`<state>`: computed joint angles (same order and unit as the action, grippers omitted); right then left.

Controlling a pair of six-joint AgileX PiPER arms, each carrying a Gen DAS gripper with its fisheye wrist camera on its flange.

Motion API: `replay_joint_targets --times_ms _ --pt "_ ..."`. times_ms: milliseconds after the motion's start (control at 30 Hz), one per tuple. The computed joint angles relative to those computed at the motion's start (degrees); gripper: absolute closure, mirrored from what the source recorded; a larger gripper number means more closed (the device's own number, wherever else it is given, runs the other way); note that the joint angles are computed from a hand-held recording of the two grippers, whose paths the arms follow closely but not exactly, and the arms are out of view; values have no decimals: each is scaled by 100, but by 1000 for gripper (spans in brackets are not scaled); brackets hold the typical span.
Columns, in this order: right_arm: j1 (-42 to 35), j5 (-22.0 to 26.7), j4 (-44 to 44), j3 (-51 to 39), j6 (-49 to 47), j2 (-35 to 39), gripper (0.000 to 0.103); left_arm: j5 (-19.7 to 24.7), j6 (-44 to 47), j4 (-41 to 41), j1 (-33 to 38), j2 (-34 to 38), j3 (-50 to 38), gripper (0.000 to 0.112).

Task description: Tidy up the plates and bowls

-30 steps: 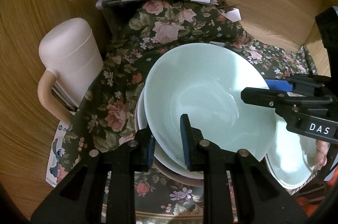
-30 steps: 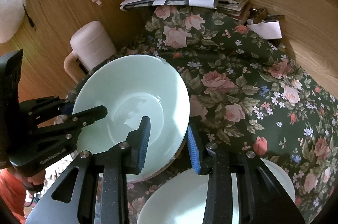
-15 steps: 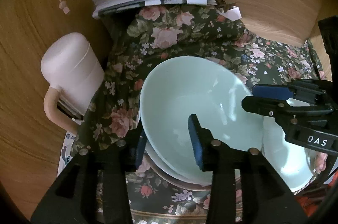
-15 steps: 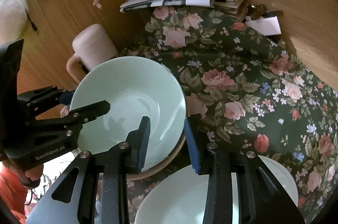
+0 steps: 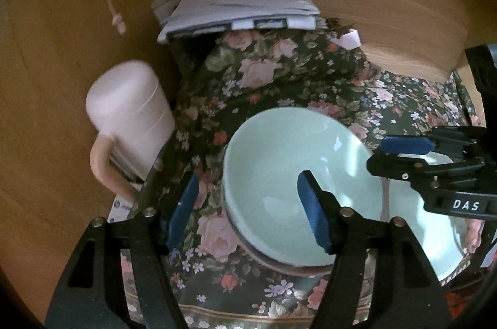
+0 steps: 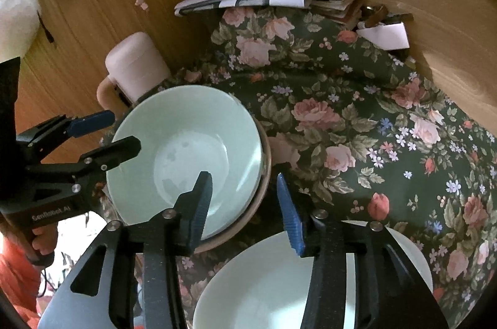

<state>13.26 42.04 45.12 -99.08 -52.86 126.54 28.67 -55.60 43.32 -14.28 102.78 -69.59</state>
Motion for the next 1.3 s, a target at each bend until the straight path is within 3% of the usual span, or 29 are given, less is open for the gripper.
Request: replay_joint_targets --times_ms 533,700,833,1133,1300 --pt "203 825 -806 -1229 993 861 63 -982 871 -1373 441 81 553 46" --pt "244 990 -906 -1537 1173 1091 63 -1140 1727 -2317 559 235 480 47" --pt "242 1036 -889 -1642 1207 1158 62 -1238 2684 -3400 686 347 436 59" --pt "274 1039 -948 -1766 1283 1235 63 -1391 1153 -1890 492 290 602 61" --pt "181 1197 -866 -1862 1409 1265 63 -1274 1192 -2043 479 281 502 61"
